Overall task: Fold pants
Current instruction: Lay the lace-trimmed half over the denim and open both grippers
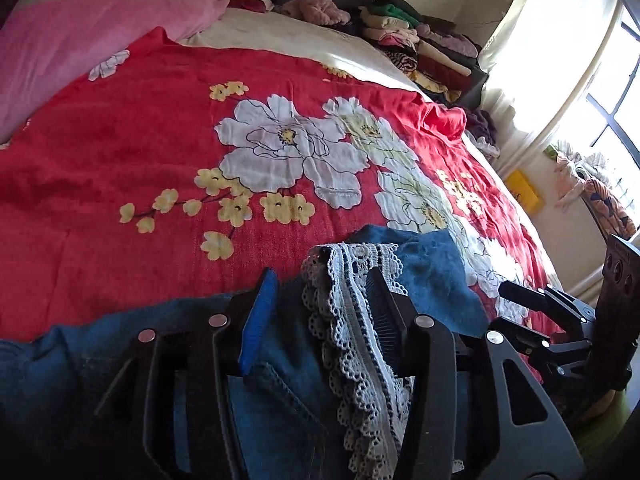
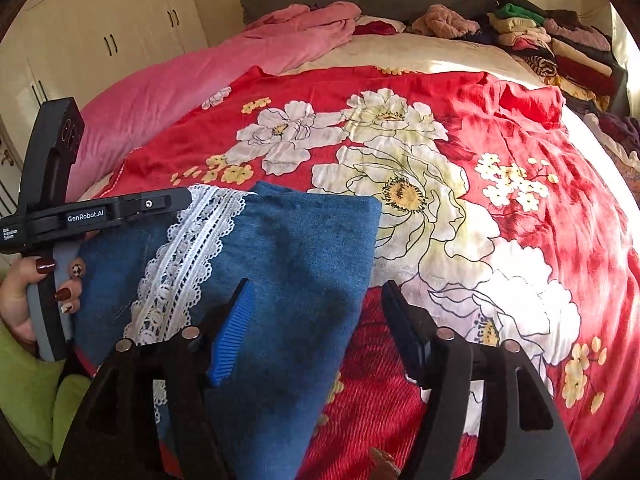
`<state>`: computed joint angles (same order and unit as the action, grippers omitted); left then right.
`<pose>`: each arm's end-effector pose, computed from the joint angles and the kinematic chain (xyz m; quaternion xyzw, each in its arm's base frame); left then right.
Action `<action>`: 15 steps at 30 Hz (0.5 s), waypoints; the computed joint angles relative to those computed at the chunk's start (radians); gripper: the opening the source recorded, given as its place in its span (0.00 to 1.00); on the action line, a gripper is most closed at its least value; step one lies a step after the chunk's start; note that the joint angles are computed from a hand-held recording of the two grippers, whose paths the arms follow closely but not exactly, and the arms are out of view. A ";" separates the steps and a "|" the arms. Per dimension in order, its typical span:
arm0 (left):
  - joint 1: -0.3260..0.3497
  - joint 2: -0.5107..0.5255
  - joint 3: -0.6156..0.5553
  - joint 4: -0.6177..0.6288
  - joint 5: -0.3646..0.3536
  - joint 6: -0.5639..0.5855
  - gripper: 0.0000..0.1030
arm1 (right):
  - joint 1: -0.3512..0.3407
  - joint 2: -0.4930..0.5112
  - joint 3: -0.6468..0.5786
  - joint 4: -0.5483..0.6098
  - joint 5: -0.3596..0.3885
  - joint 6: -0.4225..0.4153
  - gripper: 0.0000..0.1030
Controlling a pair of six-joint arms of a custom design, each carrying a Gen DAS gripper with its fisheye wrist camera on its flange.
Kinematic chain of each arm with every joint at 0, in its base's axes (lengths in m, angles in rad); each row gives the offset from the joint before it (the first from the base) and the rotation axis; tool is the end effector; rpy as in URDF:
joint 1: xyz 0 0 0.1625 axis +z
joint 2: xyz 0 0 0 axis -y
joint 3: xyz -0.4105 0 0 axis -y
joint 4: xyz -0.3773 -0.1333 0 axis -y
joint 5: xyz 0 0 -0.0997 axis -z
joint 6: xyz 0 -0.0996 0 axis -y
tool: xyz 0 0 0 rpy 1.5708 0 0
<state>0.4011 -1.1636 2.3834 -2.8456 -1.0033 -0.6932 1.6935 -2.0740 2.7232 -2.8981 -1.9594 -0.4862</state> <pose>-0.2921 -0.3268 0.1068 0.2190 0.9344 -0.2403 0.1458 0.1240 -0.2246 0.2848 0.2161 -0.9020 0.2880 0.2381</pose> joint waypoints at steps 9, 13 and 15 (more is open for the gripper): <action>-0.138 -0.136 0.090 0.139 0.053 -0.149 0.38 | 0.082 -0.161 0.000 0.182 -0.004 0.008 0.68; -0.205 -0.171 0.121 0.192 0.036 -0.201 0.38 | 0.123 -0.189 0.005 0.224 -0.032 0.017 0.68; -0.233 -0.174 0.129 0.208 0.011 -0.213 0.39 | 0.129 -0.209 0.009 0.234 -0.031 0.019 0.68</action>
<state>0.1686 -1.3377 2.5124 -2.6373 -0.9928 -0.9063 1.8223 -2.2831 2.7319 -2.6643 -1.9899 -0.4672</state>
